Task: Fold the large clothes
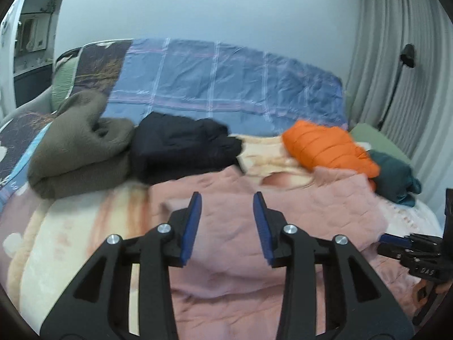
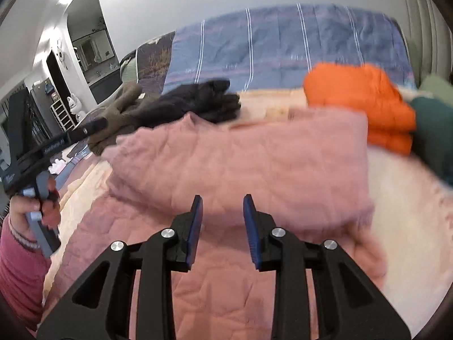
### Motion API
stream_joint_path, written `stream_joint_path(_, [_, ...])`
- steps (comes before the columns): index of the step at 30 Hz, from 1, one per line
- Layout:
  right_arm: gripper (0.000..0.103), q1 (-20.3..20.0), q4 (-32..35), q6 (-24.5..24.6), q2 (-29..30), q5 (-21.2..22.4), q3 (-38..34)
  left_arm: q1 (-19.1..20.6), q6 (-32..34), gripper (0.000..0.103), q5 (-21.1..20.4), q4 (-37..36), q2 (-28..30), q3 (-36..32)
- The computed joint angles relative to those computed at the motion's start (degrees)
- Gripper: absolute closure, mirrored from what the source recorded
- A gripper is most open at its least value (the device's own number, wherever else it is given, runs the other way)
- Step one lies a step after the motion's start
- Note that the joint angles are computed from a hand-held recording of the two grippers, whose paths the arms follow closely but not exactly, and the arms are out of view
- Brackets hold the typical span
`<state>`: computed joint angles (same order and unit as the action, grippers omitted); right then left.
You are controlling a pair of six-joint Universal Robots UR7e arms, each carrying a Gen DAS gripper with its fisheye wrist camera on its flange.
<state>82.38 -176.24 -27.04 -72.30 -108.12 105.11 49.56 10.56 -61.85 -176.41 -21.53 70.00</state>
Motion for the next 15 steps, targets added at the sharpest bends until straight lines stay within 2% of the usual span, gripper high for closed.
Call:
stream_joint_path(2, [0.073, -0.4, -0.4, 2.3, 2.3, -3.7, -2.6, 0.3, -1.3, 0.059, -2.3, 5.3, 1.3, -2.5])
stream_joint_path(3, [0.073, -0.5, -0.2, 3.1, 4.2, -8.1, -4.6, 0.6, -2.3, 0.059, -2.3, 8.9, 2.3, -4.3])
stream_joint_path(4, [0.075, -2.7, 1.8, 2.8, 5.8, -10.1, -6.4, 1.0, -3.7, 0.058, -1.2, 13.9, 4.0, -6.8])
stream_joint_path(5, [0.075, -4.4, 3.6, 3.2, 6.7, -9.7, -6.8, 1.4, -4.4, 0.057, 1.1, 17.8, 5.7, -9.1])
stream_joint_path(6, [0.075, -5.9, 3.0, 2.2, 6.5, -6.9, -6.1, 2.2, -3.1, 0.057, 4.0, 19.3, 8.3, -10.9])
stream_joint_path(7, [0.075, -6.8, 0.2, 1.2, 6.3, -3.7, -4.9, 2.5, -1.1, 0.055, 4.5, 18.3, 9.3, -11.0])
stream_joint_path(8, [0.075, -6.9, -0.3, 1.6, 5.6, -3.0, -4.0, 2.7, 1.5, 0.055, 4.5, 15.0, 9.4, -9.6])
stream_joint_path(11, [0.074, -5.0, -3.3, -1.6, 7.3, -7.6, -4.2, 1.6, 2.8, 0.056, 7.4, 15.0, 9.8, -10.1])
stream_joint_path(13, [0.073, -5.1, -4.4, -2.6, 7.0, -7.3, -3.5, 1.4, 3.1, 0.056, 8.0, 14.8, 10.1, -10.3])
stream_joint_path(15, [0.071, -5.7, -3.1, -1.3, 4.9, -4.8, -2.5, 1.2, 2.4, 0.055, 6.7, 13.5, 8.3, -7.9])
